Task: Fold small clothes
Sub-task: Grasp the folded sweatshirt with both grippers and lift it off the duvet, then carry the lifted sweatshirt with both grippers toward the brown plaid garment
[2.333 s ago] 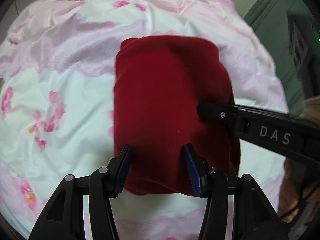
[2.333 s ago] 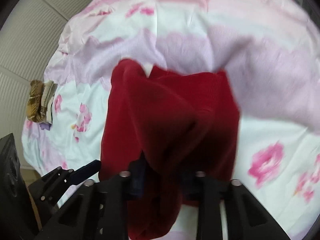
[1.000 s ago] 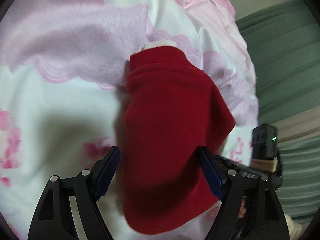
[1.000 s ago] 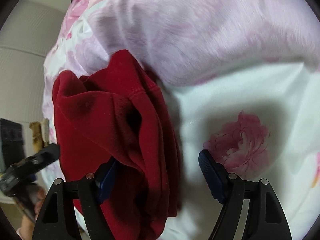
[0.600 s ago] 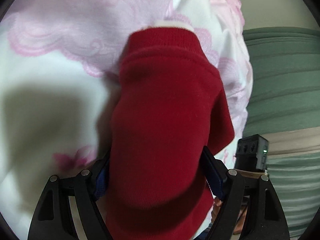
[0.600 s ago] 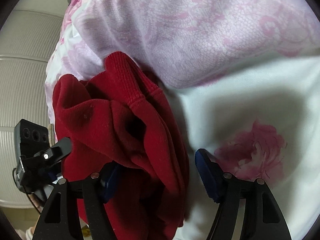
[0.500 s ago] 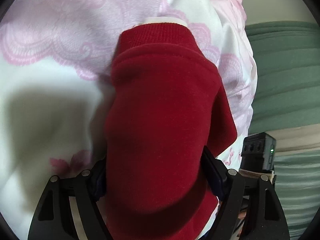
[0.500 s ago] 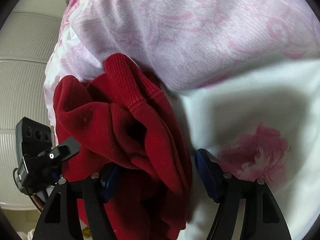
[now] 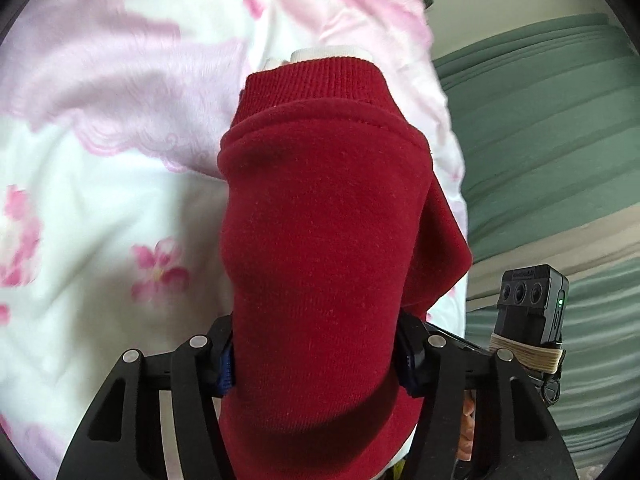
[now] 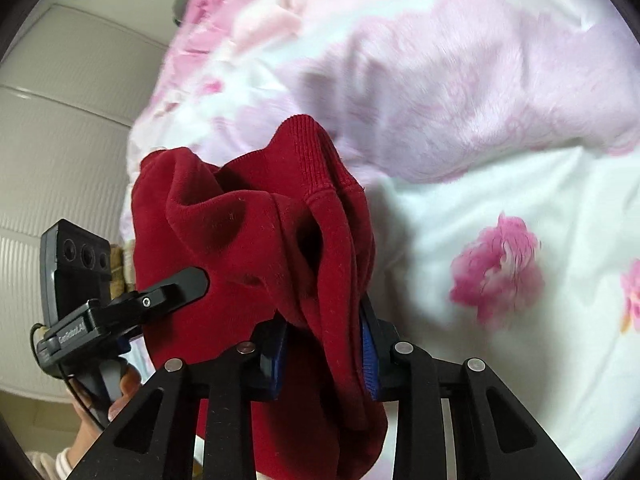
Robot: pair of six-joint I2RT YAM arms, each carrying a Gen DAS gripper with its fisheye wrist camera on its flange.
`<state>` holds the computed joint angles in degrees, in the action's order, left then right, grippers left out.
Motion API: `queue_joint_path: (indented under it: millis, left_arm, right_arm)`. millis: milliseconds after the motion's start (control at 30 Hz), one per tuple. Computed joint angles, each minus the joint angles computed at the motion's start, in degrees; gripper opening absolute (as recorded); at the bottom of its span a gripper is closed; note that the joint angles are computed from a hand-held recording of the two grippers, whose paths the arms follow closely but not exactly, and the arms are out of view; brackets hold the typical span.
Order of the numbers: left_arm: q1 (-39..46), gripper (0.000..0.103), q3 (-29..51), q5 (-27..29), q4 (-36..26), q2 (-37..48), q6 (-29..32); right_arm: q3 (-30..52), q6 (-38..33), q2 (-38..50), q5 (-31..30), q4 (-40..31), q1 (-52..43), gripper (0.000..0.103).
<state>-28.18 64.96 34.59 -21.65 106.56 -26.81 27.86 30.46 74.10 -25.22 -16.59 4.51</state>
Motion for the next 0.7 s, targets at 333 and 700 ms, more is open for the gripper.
queue_joint_path:
  millis: [333,700]
  left_arm:
    - [6.78,0.059,-6.98,-4.42,-16.90,-27.54,-0.24]
    - [53.03,0.059,-4.32,8.00,-52.02,-33.72,41.10]
  right_arm:
    - [5.82,16.30,-20.94,10.08,-14.71,22.50,0.031]
    - [26.76,31.23,1.45,23.50,-9.83,54.93,0.031]
